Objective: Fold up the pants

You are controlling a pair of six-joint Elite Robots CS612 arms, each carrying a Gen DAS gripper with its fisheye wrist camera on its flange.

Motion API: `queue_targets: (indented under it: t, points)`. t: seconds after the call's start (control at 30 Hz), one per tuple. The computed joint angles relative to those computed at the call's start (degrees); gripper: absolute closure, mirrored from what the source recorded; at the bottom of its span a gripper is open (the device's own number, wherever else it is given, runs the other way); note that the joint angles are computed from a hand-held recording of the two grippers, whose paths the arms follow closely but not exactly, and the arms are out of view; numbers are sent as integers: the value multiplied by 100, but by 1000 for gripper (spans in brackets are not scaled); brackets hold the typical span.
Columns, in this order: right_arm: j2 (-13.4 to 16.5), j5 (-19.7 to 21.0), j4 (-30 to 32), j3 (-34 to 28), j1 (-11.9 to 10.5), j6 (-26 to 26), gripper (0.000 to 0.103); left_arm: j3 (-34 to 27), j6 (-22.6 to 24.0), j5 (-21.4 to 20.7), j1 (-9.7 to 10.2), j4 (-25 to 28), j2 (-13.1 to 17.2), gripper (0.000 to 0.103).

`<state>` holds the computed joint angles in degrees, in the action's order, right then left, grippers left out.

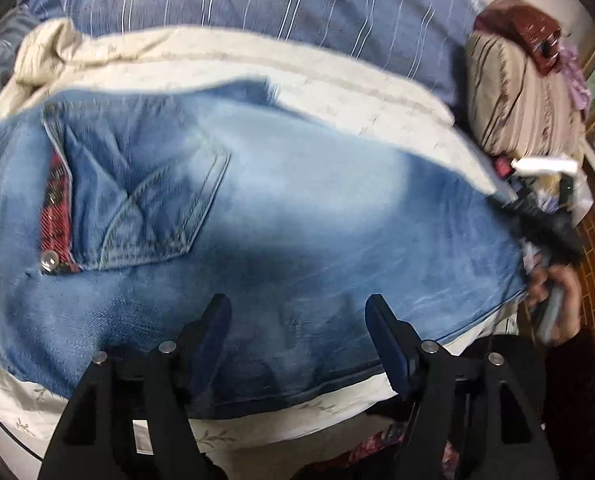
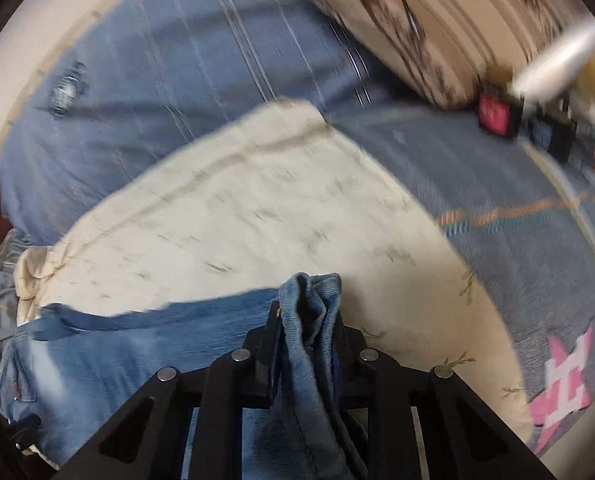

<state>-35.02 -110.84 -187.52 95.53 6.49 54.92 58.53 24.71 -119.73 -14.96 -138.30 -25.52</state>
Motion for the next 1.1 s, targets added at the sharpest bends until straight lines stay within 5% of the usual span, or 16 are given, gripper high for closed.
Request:
queue_targets:
  t: [0.1,0.17,0.27,0.3,0.33,0.4,0.5,0.63,0.7,0.87,1.1]
  points:
    - [-141,218,-556,310,-95,568,75,107,290,100,-26,-103,-48,32]
    - [-316,-207,-702,483,-68,762,75,108,312,61,-29,-95,-53,31]
    - [-495,-301,-1172,554,-52,414,72,63,184,-219,34,-165,-16,31]
    - [-530,-71,-1295,496,-63,116,60,51,139,-325,68,-214,-2,31]
    - [-546,219,-1300,388,-66,-186,32,36,96,-388,101,-249,8,31]
    - [-475,773,-1124,4,-35,-794,22,130,-132,-401,94,-503,-22,31]
    - [-185,1547,-260,-888,50,-1648,24,397,-449,-120,87,-1128,-148,31]
    - [307,2274,851,-2016,185,-2430,45,645,-528,795,37,-1850,-255,26]
    - [581,2445,1436,-2596,233,-2793,53,571,-553,1019,39,-1661,-232,26]
    - [1135,2755,2443,-3646,248,-3312,54,655,-135,1468,-79,-1758,-212,20]
    - [1432,3140,3126,-4224,235,-3974,54,741,113,1550,-137,-1868,-227,14]
